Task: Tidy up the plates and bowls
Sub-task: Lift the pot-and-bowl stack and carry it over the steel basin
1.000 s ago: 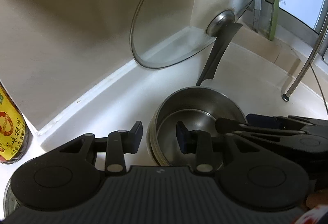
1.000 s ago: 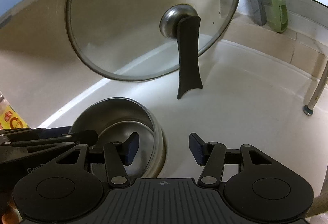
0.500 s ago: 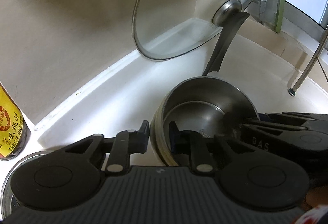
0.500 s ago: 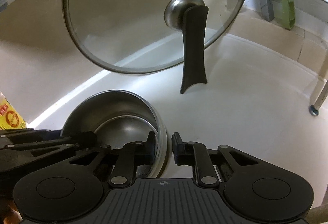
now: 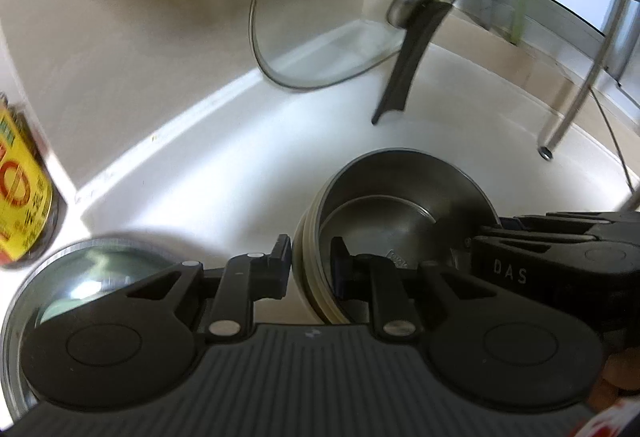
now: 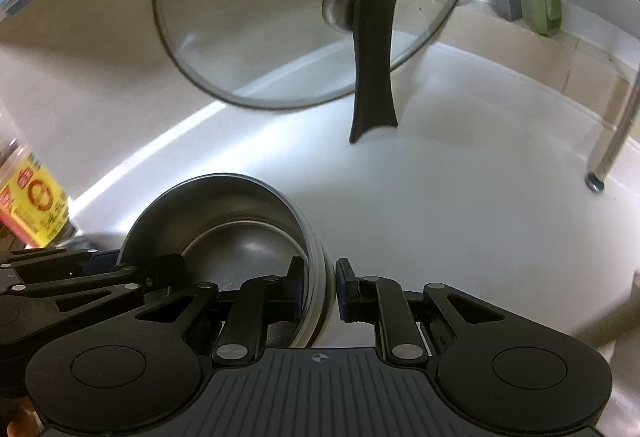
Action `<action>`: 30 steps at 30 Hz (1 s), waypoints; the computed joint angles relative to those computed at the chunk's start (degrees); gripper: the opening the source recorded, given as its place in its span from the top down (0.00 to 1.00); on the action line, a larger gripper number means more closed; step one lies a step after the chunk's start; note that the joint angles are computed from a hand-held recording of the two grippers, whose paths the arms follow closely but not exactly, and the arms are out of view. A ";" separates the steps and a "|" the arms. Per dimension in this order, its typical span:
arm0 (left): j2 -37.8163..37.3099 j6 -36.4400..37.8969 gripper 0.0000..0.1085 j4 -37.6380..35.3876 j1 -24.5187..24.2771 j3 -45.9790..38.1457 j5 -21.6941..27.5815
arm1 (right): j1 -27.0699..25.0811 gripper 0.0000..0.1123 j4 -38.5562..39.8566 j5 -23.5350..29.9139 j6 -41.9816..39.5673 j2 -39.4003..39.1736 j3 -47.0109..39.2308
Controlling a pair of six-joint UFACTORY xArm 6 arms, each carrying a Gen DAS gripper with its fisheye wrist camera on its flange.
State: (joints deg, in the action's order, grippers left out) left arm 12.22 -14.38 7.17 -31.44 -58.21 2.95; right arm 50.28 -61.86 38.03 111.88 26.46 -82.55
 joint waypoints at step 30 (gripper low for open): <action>-22.14 2.22 0.81 -9.20 -3.13 25.60 -0.16 | 13.50 0.84 3.67 7.16 7.62 -3.24 4.18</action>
State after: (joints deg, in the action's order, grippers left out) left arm -9.92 -12.16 -2.03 -34.56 -32.61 2.79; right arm 63.78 -58.19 45.19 119.50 23.22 -78.37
